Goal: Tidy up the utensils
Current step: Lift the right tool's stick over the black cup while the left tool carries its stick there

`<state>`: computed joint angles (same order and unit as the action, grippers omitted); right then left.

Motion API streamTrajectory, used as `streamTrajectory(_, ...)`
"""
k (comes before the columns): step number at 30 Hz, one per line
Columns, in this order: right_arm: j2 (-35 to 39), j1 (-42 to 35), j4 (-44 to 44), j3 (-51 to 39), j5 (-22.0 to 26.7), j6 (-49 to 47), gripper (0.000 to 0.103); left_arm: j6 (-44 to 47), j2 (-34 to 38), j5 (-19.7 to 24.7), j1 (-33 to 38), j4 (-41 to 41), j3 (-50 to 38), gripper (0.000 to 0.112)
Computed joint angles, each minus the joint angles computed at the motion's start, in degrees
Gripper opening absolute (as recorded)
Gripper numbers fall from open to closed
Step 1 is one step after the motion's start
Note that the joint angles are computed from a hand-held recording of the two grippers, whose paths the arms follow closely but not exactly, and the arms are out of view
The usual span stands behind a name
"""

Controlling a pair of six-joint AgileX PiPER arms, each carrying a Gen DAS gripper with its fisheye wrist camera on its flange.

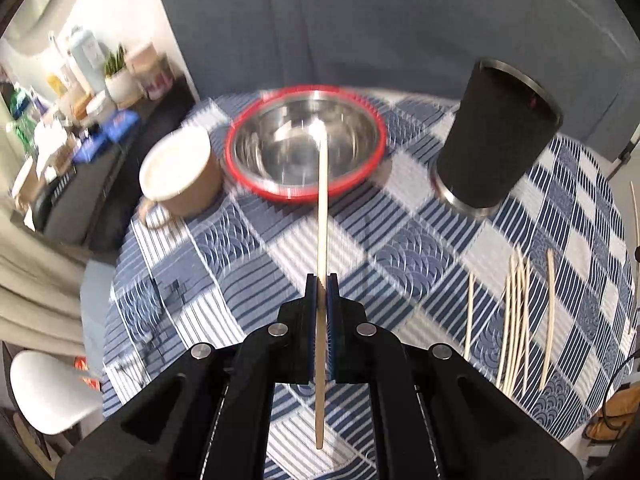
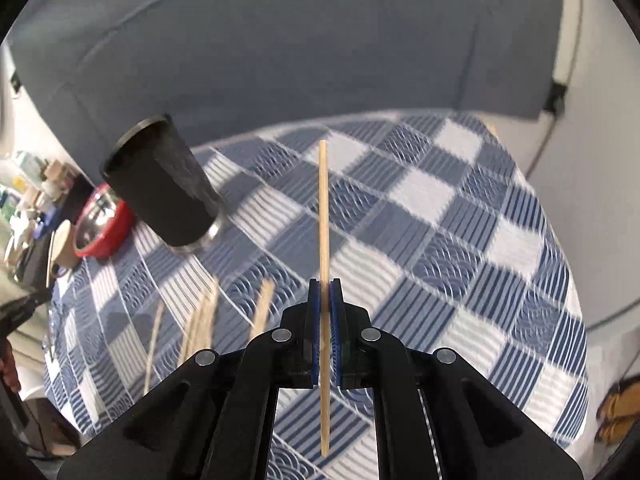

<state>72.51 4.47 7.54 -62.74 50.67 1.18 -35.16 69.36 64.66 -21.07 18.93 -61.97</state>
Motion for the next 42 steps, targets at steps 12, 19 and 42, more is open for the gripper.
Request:
streamTrajectory(12, 7.33, 5.75, -0.39, -19.92, -0.64, 1.75, 0.005, 2.08, 11.10, 2.50, 0.00, 3.12, -26.23, 0.005)
streamTrajectory(19, 15.15, 7.72, -0.11, -34.96, 0.29, 0.14, 0.005, 3.75, 19.20, 4.30, -0.26, 1.98, -39.90, 0.005)
streamTrajectory(42, 27.46, 7.56, 46.54, -34.56, -19.95, -34.38, 0.005, 2.72, 26.42, -29.50, 1.35, -8.70, -37.47, 0.005)
